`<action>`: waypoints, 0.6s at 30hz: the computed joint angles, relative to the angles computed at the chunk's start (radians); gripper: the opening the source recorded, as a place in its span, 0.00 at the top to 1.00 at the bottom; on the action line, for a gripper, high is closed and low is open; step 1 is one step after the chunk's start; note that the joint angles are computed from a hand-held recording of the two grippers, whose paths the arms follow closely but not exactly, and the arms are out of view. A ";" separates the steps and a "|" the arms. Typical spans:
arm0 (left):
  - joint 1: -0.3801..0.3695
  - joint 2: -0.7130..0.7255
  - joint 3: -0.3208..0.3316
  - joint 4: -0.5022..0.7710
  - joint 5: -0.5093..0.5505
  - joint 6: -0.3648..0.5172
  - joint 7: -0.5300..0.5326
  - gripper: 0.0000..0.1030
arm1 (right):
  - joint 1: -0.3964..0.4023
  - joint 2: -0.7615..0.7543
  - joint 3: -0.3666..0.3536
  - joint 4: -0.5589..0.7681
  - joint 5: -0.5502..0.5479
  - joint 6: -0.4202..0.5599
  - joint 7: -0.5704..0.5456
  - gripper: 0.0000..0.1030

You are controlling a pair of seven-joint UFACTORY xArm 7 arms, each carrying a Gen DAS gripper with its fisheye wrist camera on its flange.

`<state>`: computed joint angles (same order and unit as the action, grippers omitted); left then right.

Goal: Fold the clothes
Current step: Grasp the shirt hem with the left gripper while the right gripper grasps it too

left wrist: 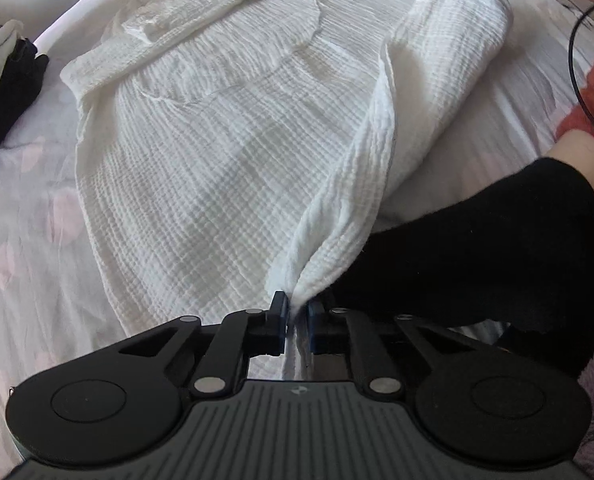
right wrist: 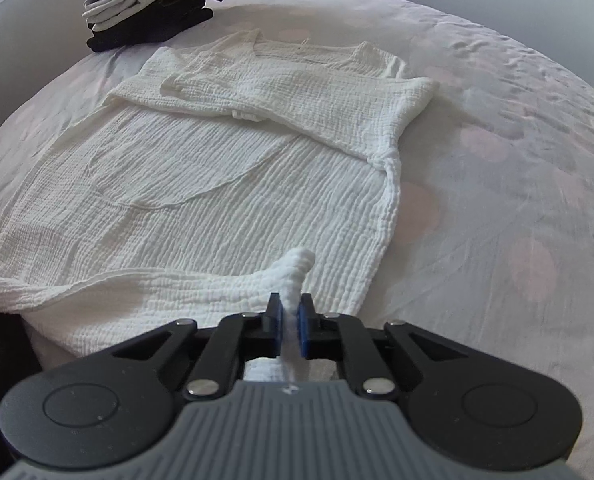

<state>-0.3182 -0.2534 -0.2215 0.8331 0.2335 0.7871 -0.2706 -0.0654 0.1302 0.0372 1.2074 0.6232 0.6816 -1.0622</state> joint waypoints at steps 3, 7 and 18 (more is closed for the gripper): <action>0.030 -0.006 -0.001 0.016 0.060 -0.028 -0.040 0.91 | -0.003 -0.007 0.000 0.006 0.018 -0.011 -0.012 0.91; 0.074 0.003 -0.003 0.055 0.154 -0.063 -0.100 0.91 | 0.004 0.002 0.004 0.020 0.028 -0.050 -0.014 0.91; 0.160 0.115 0.043 0.096 0.384 -0.218 -0.303 0.67 | 0.017 0.085 0.029 0.047 -0.093 -0.176 0.130 0.92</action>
